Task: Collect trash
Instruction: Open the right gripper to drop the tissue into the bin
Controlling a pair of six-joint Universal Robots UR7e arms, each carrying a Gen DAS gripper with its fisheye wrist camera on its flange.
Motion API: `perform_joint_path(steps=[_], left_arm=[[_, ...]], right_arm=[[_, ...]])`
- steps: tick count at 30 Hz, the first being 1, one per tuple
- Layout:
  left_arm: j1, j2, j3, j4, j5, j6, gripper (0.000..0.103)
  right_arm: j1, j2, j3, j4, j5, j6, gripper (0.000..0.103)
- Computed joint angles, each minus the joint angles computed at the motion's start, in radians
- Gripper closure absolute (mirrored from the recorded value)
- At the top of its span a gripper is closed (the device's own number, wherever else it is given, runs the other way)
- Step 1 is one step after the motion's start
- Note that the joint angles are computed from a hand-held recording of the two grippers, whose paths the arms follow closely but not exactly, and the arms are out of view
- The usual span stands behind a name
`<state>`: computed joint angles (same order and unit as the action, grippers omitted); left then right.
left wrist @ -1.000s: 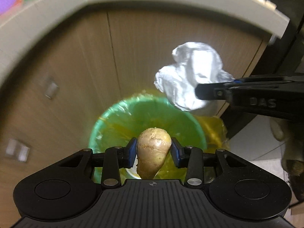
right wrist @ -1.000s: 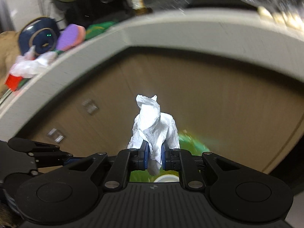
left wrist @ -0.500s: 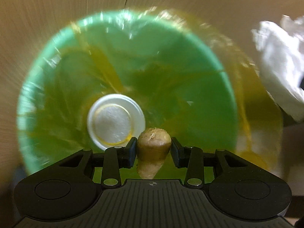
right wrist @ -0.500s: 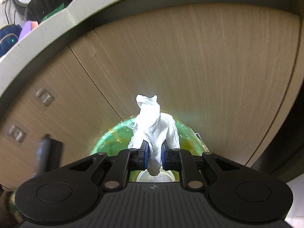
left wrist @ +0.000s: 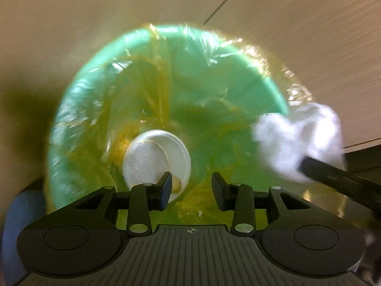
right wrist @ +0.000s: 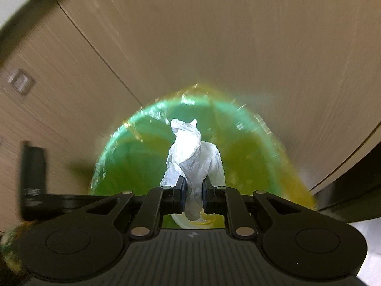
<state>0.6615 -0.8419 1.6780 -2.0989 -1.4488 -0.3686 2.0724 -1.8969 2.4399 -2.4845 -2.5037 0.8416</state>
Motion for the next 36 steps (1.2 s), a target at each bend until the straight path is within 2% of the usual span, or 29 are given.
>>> perform_joint_path(steps=[2,4,6,8,11,14,20,22,26,29,31,34,36], left_arm=[[-0.016,-0.039,0.021,-0.001,0.024,0.008,0.062],[-0.031,-0.058,0.029,0.010,0.047,0.028,0.062],[-0.039,-0.082,0.033,0.032,0.048,0.048,0.062],[-0.037,-0.100,0.039,0.039,0.036,0.053,0.062],[-0.033,-0.116,0.059,0.028,0.049,0.031,0.062],[-0.030,-0.128,0.065,0.034,0.062,0.015,0.062],[-0.038,-0.145,0.077,0.008,0.057,0.021,0.062],[-0.046,-0.156,0.073,-0.006,0.053,0.031,0.062],[-0.067,-0.195,0.065,-0.051,0.044,0.064,0.062],[-0.083,-0.231,0.059,-0.068,0.041,0.090,0.062],[-0.093,-0.261,0.062,-0.073,0.045,0.098,0.062],[-0.110,-0.318,0.081,-0.079,0.050,0.075,0.062],[-0.117,-0.350,0.092,-0.088,0.035,0.074,0.062]], right_arm=[[-0.047,0.026,0.004,-0.072,0.063,-0.051,0.089],[-0.091,0.050,0.006,-0.125,0.124,-0.076,0.082],[-0.106,0.089,-0.003,-0.145,0.118,-0.068,0.061],[-0.090,0.117,-0.015,-0.128,0.073,-0.034,0.054],[-0.067,0.109,-0.019,-0.092,0.061,0.013,0.054],[-0.049,0.079,-0.022,-0.007,0.046,0.062,0.053],[-0.034,0.035,-0.022,0.097,0.030,0.166,0.053],[-0.003,0.036,-0.038,0.134,0.013,0.198,0.053],[0.105,0.059,-0.106,0.262,-0.068,0.275,0.053],[0.196,0.074,-0.165,0.398,-0.130,0.374,0.052],[0.249,0.089,-0.201,0.501,-0.158,0.453,0.048],[0.316,0.119,-0.255,0.654,-0.176,0.586,0.047],[0.357,0.140,-0.277,0.685,-0.175,0.626,0.047]])
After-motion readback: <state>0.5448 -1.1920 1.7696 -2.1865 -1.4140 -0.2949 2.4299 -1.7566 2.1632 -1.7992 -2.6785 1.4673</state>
